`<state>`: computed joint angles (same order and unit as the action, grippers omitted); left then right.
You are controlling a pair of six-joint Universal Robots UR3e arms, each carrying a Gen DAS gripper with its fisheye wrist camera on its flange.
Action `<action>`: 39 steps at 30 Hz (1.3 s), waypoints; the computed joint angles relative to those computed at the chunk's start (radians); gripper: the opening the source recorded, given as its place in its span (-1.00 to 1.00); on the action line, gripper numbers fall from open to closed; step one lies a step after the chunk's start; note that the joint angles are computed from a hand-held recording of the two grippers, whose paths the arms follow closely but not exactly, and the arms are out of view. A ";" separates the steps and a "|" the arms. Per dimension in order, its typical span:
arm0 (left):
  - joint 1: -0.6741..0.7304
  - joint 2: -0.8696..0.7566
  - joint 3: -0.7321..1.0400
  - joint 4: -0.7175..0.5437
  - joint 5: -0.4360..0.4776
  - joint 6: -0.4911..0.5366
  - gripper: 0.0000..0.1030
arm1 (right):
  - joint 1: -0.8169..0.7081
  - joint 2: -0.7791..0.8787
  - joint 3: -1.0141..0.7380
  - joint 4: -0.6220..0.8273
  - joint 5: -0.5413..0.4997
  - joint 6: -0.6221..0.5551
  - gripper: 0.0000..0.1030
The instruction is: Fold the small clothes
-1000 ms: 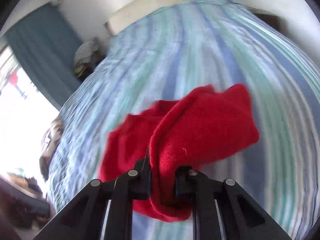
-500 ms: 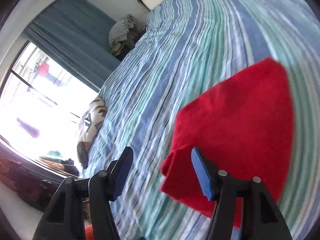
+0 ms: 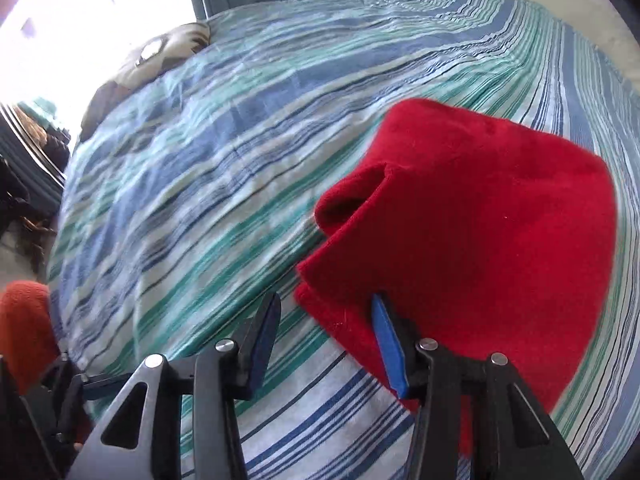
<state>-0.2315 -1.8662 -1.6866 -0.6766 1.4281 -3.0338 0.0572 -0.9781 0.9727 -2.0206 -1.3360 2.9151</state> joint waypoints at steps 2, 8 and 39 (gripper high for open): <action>0.003 0.001 0.002 -0.007 -0.007 -0.004 0.98 | -0.077 -0.136 0.139 -0.080 0.053 0.011 -0.08; 0.004 -0.010 0.016 -0.010 -0.006 -0.005 0.98 | -0.322 -0.289 0.267 -0.043 0.157 0.129 -0.07; -0.041 0.021 -0.092 0.122 0.072 0.010 0.99 | -0.481 -1.606 1.357 0.137 -0.107 0.159 0.38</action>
<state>-0.2724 -1.8457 -1.7783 -0.5550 1.5003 -3.0242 -0.4233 -2.5840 2.3295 -1.8836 -1.4431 3.0740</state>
